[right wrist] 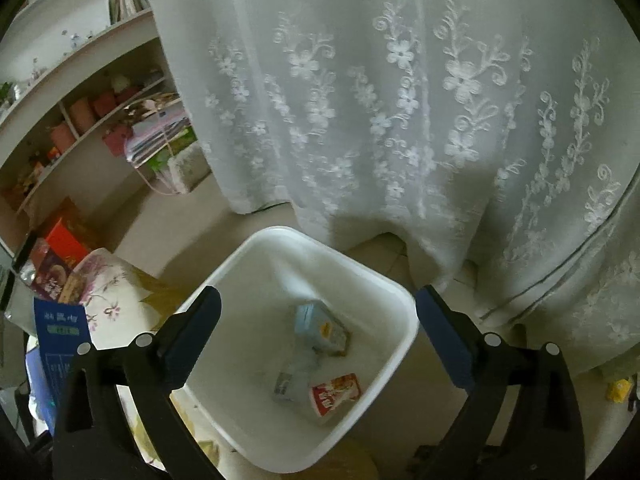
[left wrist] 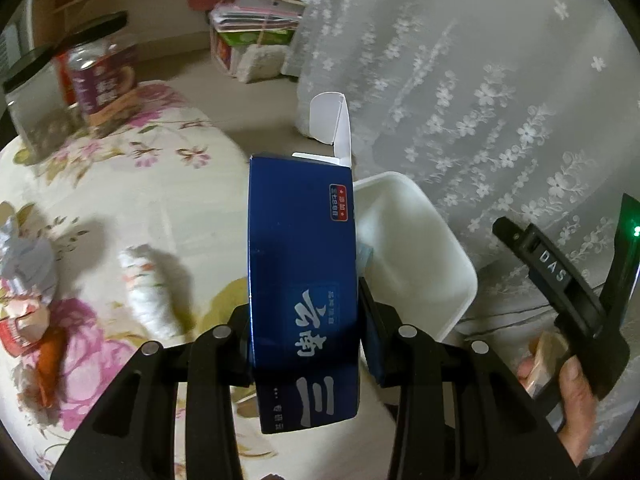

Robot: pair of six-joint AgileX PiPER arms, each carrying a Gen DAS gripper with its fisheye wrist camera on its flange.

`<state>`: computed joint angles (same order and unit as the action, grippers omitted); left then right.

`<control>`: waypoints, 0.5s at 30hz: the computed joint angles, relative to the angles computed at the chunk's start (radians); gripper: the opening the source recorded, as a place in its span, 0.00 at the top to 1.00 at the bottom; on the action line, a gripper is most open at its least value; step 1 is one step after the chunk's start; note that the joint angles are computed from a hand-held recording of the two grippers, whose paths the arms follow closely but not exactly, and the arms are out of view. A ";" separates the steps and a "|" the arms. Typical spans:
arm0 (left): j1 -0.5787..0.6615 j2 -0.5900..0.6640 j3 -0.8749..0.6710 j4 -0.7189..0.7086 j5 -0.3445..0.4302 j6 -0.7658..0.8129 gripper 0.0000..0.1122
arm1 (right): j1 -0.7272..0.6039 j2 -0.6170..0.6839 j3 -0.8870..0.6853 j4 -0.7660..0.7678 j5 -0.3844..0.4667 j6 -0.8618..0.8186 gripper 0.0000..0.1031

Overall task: Collect trash
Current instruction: 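Lower the dark blue box into the white bin and open the left tool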

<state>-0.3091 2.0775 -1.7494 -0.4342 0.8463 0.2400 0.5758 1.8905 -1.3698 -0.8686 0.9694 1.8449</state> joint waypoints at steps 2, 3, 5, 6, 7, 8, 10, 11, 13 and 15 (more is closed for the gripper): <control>-0.023 0.020 -0.030 0.005 0.008 -0.017 0.65 | -0.008 -0.013 0.020 0.006 -0.001 0.006 0.08; -0.033 0.029 -0.045 0.008 0.012 -0.025 0.65 | -0.016 -0.022 0.037 0.007 -0.007 0.014 0.08; -0.057 0.053 -0.085 0.019 0.022 -0.047 0.65 | -0.023 -0.038 0.065 0.006 -0.008 0.036 0.08; -0.067 0.066 -0.110 0.022 0.031 -0.056 0.65 | -0.026 -0.044 0.076 0.005 -0.010 0.047 0.08; -0.073 0.077 -0.131 0.019 0.040 -0.059 0.65 | -0.031 -0.053 0.091 0.003 -0.014 0.058 0.08; -0.083 0.095 -0.167 0.011 0.057 -0.060 0.64 | -0.034 -0.061 0.104 0.003 -0.014 0.070 0.08; -0.097 0.119 -0.220 -0.006 0.080 -0.053 0.52 | -0.038 -0.074 0.123 -0.002 -0.005 0.086 0.08; -0.100 0.124 -0.236 -0.021 0.088 -0.044 0.41 | -0.039 -0.078 0.129 -0.004 -0.001 0.090 0.08; -0.100 0.132 -0.265 -0.054 0.112 -0.026 0.41 | -0.035 -0.086 0.138 -0.010 0.012 0.100 0.08; -0.100 0.116 -0.249 -0.056 0.104 -0.017 0.40 | -0.025 -0.090 0.141 -0.017 0.018 0.104 0.08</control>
<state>-0.4091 2.1934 -1.9983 -0.4906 0.9500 0.2231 0.5512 1.8004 -1.2292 -0.8853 0.9876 1.9489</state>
